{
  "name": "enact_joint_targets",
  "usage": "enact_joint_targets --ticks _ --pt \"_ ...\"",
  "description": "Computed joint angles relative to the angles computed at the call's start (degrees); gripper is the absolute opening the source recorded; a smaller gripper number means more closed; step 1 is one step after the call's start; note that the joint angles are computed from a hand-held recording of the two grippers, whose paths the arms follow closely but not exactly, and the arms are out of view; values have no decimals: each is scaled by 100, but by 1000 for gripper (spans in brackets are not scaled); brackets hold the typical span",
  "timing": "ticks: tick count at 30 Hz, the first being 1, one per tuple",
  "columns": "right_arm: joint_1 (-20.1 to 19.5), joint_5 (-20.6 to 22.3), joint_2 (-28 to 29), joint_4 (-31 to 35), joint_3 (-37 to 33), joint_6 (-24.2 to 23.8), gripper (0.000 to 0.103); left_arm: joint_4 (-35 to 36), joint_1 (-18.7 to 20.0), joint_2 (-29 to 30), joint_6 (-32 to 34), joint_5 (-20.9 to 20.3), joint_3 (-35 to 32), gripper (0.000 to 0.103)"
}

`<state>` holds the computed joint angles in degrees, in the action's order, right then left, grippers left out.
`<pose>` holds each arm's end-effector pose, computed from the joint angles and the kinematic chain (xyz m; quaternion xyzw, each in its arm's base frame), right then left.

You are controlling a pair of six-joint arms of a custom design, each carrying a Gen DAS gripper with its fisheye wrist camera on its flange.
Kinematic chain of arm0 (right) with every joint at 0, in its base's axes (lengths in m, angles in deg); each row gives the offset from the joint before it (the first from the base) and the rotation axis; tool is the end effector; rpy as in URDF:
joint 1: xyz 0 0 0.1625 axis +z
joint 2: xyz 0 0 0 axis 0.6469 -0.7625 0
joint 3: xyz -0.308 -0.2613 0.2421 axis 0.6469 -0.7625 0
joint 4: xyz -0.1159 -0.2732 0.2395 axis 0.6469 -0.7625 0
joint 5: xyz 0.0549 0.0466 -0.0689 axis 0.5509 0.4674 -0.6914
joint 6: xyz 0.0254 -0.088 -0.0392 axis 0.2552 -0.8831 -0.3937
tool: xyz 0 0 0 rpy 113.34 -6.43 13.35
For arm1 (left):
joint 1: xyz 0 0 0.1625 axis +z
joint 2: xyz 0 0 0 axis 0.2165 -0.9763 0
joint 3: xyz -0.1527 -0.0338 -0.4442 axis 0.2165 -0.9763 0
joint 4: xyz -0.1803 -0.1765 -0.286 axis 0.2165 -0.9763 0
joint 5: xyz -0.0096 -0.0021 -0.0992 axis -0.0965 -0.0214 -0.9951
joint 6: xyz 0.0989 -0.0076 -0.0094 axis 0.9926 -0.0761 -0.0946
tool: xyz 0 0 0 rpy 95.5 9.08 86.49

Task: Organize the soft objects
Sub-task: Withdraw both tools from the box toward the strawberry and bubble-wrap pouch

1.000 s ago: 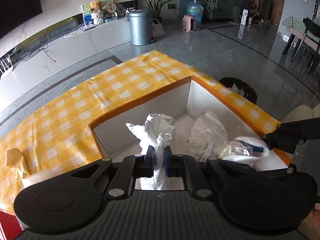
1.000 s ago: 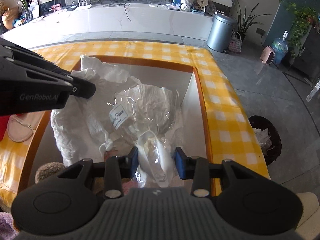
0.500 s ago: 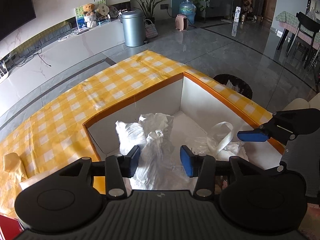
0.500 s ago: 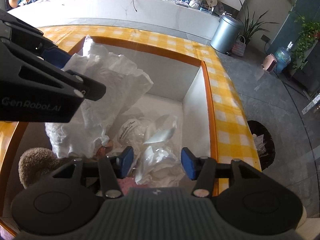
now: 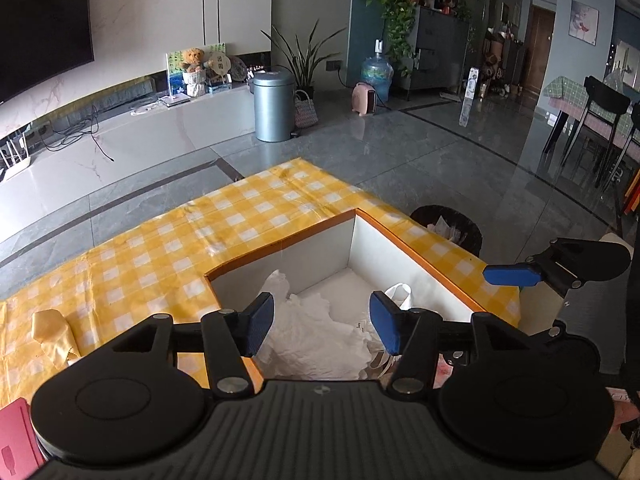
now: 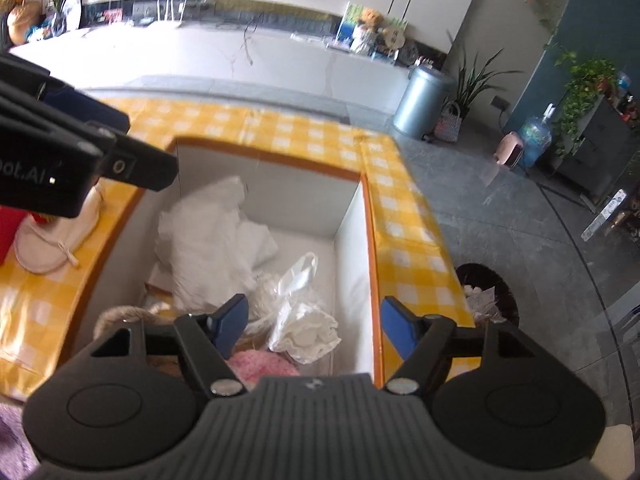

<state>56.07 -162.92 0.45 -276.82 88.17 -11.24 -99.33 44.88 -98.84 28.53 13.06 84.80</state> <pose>0.1549 -0.7607 0.1735 0.2350 -0.8254 0.2853 0.4268 -0.2886 -0.7902 0.1326 0.3646 0.8638 -0.2662 0.2238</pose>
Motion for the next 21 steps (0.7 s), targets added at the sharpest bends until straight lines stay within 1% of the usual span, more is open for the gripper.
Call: enact_joint_targets --ticks 2,4,9,14,16,19,21 --pt "81 92 -63 -438 227 21 79 -355 -29 -189 45 -12 342 65" --pt "142 229 -139 -748 463 114 80 -737 -63 -384 82 9 710 65" --pt "306 517 -216 -1326 956 570 81 -1725 -125 -852 133 178 1600 65" --pt "424 786 -179 -1840 1425 1011 81 -2720 -114 -1278 224 479 2447 65" --pt "467 937 -152 -1988 1619 1218 81 -3043 -70 -1448 138 595 2771 65" --pt "540 1090 -74 -2127 1797 1481 81 -3298 37 -1695 -204 782 3145 65" --pt "576 1195 -4 -2184 1868 1566 78 -3416 124 -1865 -472 932 3380 65"
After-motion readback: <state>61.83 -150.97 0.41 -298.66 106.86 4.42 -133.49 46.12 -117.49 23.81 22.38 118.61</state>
